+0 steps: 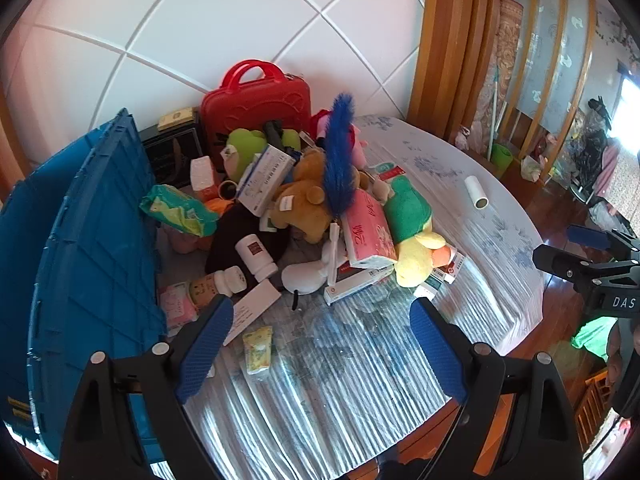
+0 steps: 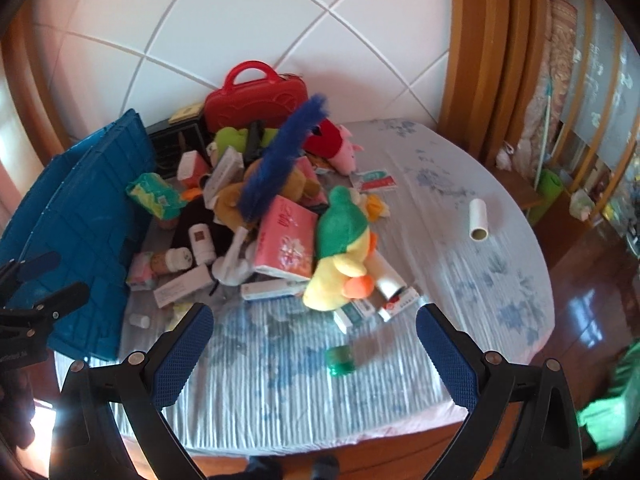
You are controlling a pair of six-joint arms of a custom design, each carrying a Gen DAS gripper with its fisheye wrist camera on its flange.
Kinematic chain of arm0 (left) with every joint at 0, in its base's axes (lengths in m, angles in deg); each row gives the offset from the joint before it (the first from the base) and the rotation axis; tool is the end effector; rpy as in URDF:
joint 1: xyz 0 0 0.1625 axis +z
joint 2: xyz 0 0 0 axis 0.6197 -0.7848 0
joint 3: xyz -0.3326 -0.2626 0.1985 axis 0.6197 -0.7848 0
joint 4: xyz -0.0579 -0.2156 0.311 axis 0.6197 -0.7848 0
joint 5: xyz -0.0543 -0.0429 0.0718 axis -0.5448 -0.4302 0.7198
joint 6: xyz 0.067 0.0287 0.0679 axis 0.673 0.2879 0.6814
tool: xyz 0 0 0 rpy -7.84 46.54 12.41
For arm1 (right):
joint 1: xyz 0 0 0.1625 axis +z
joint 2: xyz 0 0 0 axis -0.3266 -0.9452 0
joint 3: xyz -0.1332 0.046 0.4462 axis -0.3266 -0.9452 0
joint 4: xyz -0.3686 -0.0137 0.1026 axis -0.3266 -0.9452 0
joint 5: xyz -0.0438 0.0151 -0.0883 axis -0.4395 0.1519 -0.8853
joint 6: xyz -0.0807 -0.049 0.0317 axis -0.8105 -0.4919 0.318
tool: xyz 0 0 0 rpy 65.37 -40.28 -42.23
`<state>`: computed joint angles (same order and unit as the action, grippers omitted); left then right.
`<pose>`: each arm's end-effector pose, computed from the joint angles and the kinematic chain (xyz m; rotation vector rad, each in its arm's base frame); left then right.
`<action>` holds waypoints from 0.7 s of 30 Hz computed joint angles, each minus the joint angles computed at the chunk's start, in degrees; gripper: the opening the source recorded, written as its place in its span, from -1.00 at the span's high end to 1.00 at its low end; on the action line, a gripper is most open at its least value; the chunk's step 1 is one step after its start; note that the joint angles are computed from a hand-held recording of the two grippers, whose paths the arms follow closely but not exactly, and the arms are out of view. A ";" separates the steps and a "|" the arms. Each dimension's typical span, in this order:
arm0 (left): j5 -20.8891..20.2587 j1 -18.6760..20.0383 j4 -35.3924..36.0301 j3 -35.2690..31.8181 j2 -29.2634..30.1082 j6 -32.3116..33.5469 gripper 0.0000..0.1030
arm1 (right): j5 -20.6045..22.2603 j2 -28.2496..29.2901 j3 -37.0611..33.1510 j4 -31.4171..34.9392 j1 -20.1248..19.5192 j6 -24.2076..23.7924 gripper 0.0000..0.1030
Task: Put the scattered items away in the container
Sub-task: 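Reach both tools toward the green jar and the red-white ointment box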
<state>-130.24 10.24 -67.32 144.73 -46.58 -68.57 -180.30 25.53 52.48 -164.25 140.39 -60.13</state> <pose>-0.2150 -0.5389 0.3366 0.8565 2.3721 -0.6056 0.3687 -0.4896 0.1678 0.3488 -2.3459 0.7889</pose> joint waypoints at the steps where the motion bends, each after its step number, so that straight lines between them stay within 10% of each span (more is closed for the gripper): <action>1: -0.39 0.11 -0.26 0.00 0.93 0.27 -0.76 | 0.08 -0.17 0.84 -0.49 -0.75 0.08 -0.99; 21: -4.79 0.87 -15.67 5.88 25.14 -8.35 -0.76 | 12.71 1.22 1.60 -2.66 -22.29 -27.66 -0.99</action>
